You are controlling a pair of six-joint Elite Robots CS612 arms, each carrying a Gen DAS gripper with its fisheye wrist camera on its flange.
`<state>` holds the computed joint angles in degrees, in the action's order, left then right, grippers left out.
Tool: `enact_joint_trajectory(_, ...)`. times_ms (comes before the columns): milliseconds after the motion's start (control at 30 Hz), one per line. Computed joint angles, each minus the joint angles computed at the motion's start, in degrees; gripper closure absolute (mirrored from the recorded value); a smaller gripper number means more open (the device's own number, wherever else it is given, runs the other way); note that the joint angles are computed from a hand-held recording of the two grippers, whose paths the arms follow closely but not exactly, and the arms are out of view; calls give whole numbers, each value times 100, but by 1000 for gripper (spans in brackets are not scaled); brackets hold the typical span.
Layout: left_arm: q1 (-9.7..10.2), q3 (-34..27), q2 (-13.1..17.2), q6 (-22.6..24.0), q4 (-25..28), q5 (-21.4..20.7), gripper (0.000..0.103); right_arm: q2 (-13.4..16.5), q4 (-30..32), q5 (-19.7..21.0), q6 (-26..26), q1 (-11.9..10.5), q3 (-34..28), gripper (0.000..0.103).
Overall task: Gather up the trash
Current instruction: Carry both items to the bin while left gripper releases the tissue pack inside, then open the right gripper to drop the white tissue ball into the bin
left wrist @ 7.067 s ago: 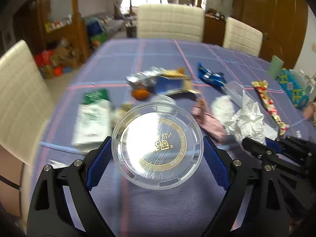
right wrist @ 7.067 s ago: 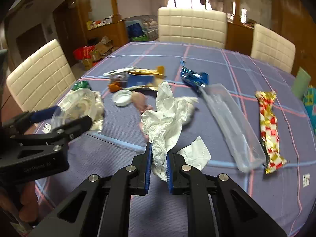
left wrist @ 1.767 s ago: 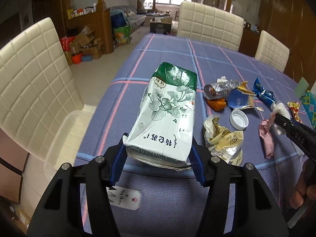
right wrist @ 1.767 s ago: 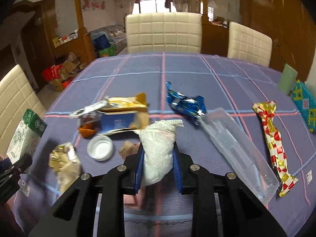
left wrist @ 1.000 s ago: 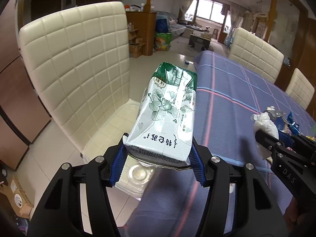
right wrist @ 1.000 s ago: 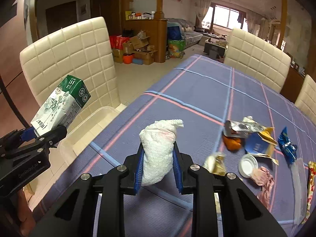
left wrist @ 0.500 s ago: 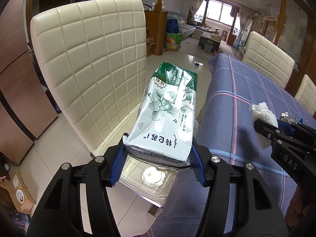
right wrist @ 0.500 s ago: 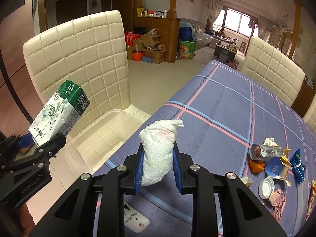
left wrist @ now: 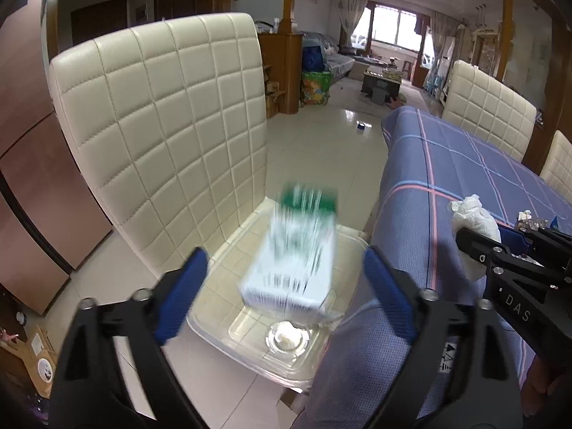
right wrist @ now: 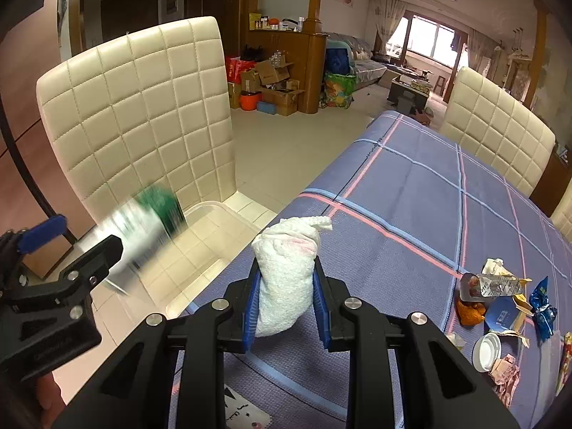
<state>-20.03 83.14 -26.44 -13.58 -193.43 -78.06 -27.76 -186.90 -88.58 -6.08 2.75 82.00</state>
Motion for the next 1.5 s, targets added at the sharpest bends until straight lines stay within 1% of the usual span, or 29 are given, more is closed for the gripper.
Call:
enact_joint_trajectory(133,-19,19,5,48,-59,129,11,8,42,24,17,-6,-13,77)
enact_joint_trajectory(300,35,37,-9,-146,88,96,11,11,44,67,-28,4,-14,77)
enact_joint_trajectory(500,66,82,-23,-243,139,124,11,10,47,106,-73,25,-2,77)
enact_joint_trajectory(1033,55,105,-15,-234,139,149,11,43,149,144,-203,61,-44,77)
enact_joint_trajectory(1267,67,108,-12,-297,150,259,10,91,212,191,-320,90,-175,77)
enact_joint_trajectory(1400,77,113,-24,-424,171,413,6,148,329,302,-332,108,-360,77)
enact_joint_trajectory(1467,101,117,-32,-527,163,467,5,158,456,452,-268,94,-435,75)
enact_joint_trajectory(1500,113,118,-33,-568,145,469,5,171,561,558,-199,80,-501,73)
